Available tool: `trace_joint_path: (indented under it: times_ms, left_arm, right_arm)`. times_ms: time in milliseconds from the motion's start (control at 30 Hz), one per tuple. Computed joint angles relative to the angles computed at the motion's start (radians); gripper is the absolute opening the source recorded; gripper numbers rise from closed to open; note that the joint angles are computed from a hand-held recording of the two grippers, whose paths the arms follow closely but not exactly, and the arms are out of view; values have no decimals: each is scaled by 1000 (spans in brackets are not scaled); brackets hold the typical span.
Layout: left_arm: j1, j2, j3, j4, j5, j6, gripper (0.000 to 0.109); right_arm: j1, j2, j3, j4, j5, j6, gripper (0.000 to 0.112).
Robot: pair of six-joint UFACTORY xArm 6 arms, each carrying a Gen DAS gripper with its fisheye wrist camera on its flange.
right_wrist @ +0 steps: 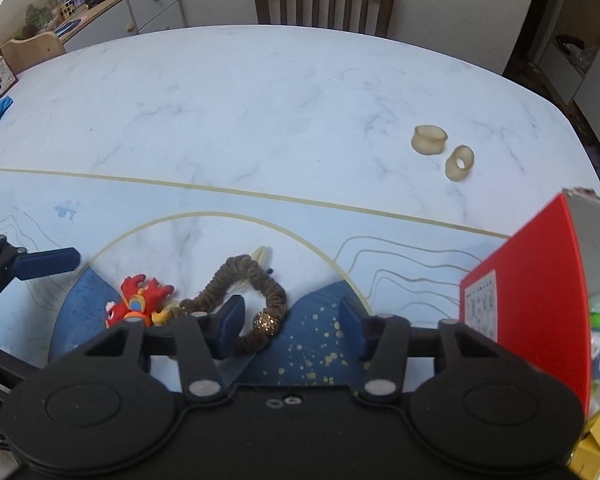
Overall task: Organize objects
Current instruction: 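Move both open tools back over the red dragon and brown bracelet, then grasp the red plush dragon with the left tool while the right tool grasps the brown bracelet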
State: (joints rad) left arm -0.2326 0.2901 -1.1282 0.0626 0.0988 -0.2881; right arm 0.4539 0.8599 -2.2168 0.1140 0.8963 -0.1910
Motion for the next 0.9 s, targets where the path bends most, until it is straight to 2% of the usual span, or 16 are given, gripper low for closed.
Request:
trace_joint_path:
  times_ms: [133, 200, 333, 433, 500, 667, 900]
  left_arm:
    - [-1, 9, -10, 5, 7, 1, 70]
    - [0, 13, -13, 25, 4, -9, 68]
    - [-12, 17, -13, -57, -7, 83, 68]
    - [-16, 21, -18, -29, -9, 82, 48]
    - [-20, 24, -26, -53, 0, 105, 42]
    - [-21, 22, -30, -84, 12, 123, 38]
    - [-28, 7, -20, -125, 21, 153, 38]
  right_arm:
    - [9, 28, -38, -10, 12, -11, 38]
    - [11, 29, -37, -17, 12, -16, 35]
    - [12, 36, -39, 4, -7, -41, 28]
    - [13, 30, -25, 9, -20, -54, 24]
    - [15, 16, 1, 9, -37, -58, 18]
    - [18, -16, 55, 4, -75, -43, 11]
    - [2, -130, 214, 63, -152, -38, 9]
